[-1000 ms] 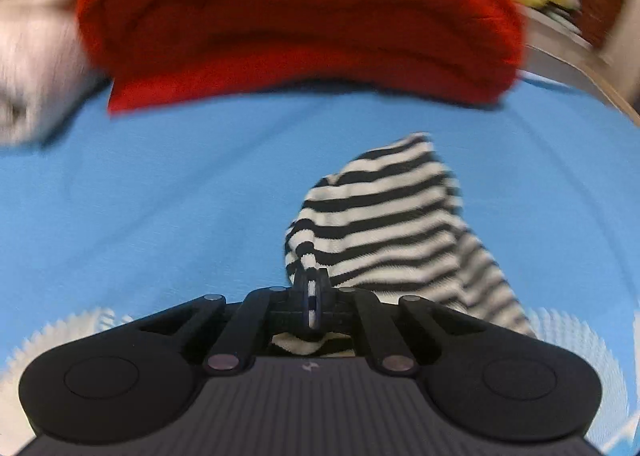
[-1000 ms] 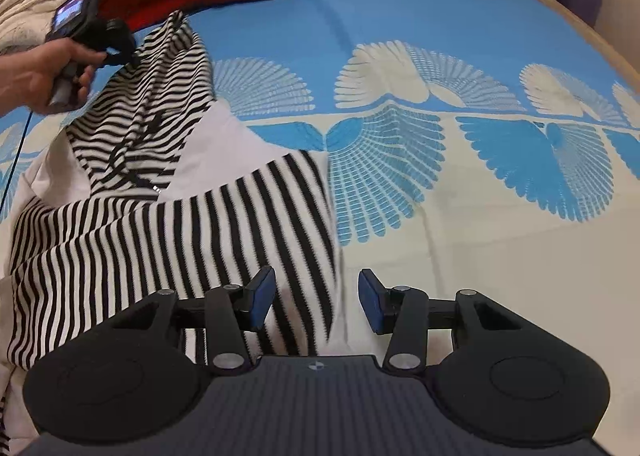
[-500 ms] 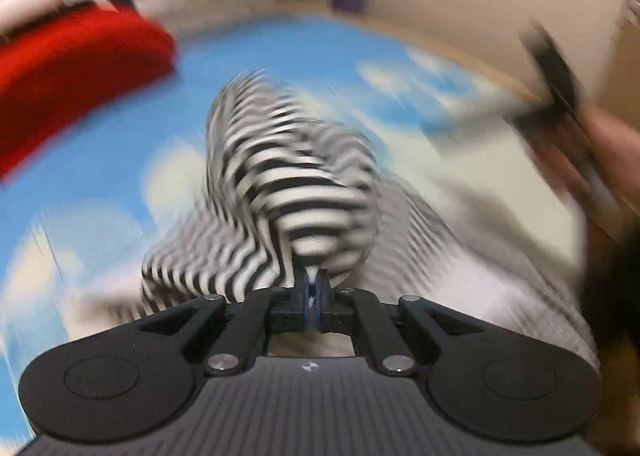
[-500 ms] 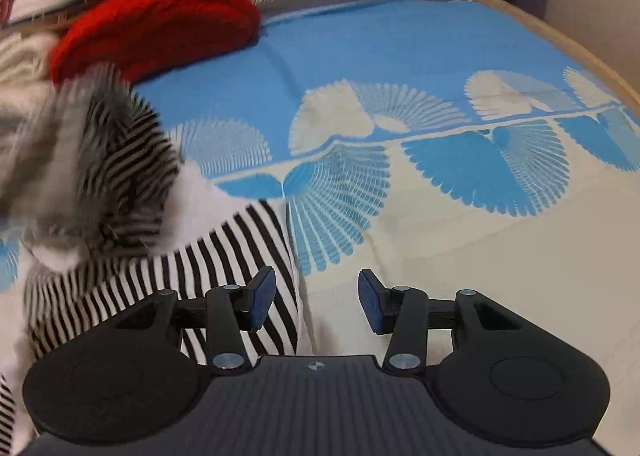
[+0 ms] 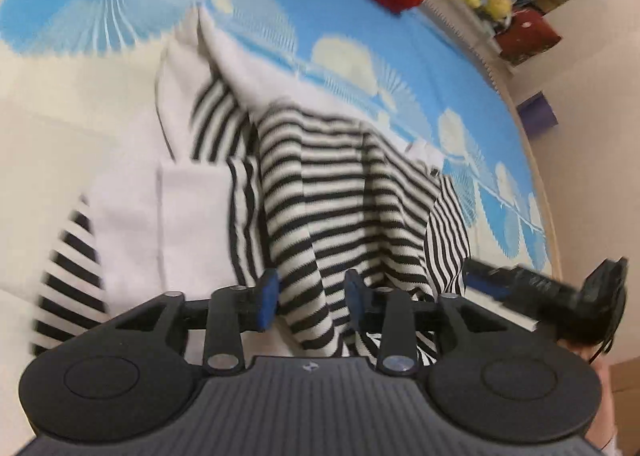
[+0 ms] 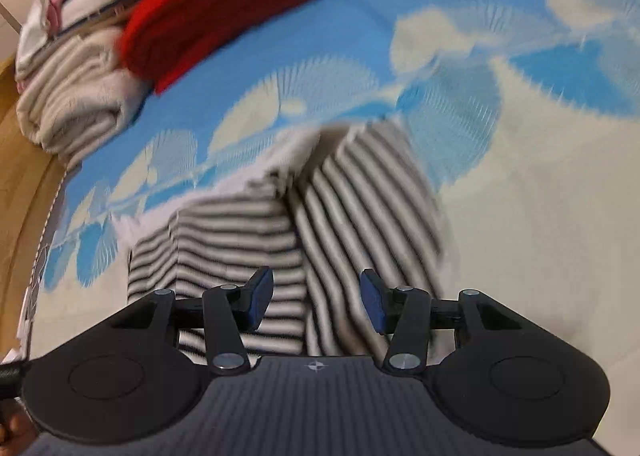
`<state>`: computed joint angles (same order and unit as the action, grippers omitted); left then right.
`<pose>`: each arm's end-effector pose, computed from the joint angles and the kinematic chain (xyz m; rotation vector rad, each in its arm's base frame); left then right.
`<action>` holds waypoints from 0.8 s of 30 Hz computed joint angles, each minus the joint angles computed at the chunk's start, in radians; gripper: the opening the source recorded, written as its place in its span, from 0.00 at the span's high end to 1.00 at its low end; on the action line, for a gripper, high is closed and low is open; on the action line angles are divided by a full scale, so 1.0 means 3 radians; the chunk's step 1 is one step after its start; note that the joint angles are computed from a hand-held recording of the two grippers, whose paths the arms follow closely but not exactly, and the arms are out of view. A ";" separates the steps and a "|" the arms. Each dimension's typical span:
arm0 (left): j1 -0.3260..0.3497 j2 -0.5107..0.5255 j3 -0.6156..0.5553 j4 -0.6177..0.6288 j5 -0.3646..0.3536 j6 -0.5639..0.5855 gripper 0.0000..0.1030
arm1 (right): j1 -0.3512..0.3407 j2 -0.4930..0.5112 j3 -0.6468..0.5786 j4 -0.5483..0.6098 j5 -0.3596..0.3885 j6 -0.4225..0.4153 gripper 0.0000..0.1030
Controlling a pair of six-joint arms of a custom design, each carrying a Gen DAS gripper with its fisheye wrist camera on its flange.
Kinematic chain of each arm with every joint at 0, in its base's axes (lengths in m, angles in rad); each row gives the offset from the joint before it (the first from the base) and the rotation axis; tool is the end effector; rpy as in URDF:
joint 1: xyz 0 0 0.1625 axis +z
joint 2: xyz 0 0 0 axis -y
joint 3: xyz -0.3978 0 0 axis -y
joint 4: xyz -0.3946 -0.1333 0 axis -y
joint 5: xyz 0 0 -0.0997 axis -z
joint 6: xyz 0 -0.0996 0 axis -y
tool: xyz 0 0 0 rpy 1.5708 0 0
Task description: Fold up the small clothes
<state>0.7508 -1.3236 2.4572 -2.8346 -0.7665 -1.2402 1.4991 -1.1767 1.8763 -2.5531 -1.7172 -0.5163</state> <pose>-0.1323 -0.4039 0.1352 -0.6219 2.5653 -1.0507 0.0771 -0.5849 0.2089 0.6103 -2.8371 0.3336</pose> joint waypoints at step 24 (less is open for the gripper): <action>0.0046 -0.0659 0.0334 0.0840 -0.0160 -0.0444 0.95 | -0.0078 -0.0107 0.0282 -0.0328 -0.0095 0.0511 1.00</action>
<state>0.7644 -1.5214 2.5574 -2.5827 -0.8145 -1.3734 1.4757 -1.2087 1.9609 -2.6514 -1.7457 -0.3630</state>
